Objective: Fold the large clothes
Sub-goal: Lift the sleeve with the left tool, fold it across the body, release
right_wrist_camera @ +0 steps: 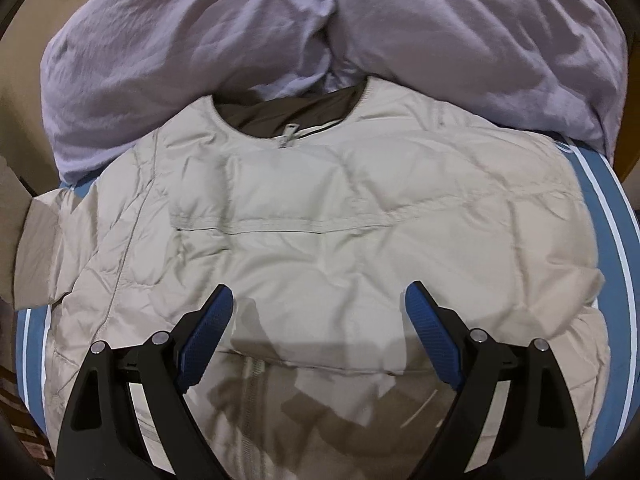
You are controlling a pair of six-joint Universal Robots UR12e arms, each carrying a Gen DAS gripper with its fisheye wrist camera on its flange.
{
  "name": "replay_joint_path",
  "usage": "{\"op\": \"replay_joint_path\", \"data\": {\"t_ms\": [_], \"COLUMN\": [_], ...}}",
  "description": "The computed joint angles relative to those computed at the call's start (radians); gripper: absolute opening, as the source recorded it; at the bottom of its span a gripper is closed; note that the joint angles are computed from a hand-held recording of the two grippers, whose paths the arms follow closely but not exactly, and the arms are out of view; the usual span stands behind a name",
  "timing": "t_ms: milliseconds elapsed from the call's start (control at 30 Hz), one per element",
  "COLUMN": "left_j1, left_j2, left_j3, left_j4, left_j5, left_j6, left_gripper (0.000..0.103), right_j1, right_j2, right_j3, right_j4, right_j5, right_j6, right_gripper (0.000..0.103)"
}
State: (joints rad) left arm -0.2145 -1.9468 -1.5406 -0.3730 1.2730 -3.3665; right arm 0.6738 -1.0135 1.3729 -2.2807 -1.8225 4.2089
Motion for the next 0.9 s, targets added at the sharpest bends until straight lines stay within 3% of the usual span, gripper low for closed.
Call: {"op": "replay_joint_path", "data": {"t_ms": [333, 467, 900], "left_j1": [-0.098, -0.133, -0.236], "left_j2": [-0.040, -0.061, -0.144], "left_j3": [0.078, 0.101, 0.164], "left_j4": [-0.054, -0.096, -0.285], "left_j5": [-0.121, -0.136, -0.037], "left_j6": [0.083, 0.108, 0.229], "left_gripper": [0.016, 0.016, 0.016], "right_j1": [-0.008, -0.011, -0.003], "right_j2": [-0.074, -0.093, -0.121], "right_j3": [0.109, 0.138, 0.168], "right_j4": [-0.039, -0.043, -0.026], "right_j5": [-0.028, -0.035, -0.076], "right_j6": [0.048, 0.053, 0.042], "right_gripper": [0.090, 0.090, 0.090]}}
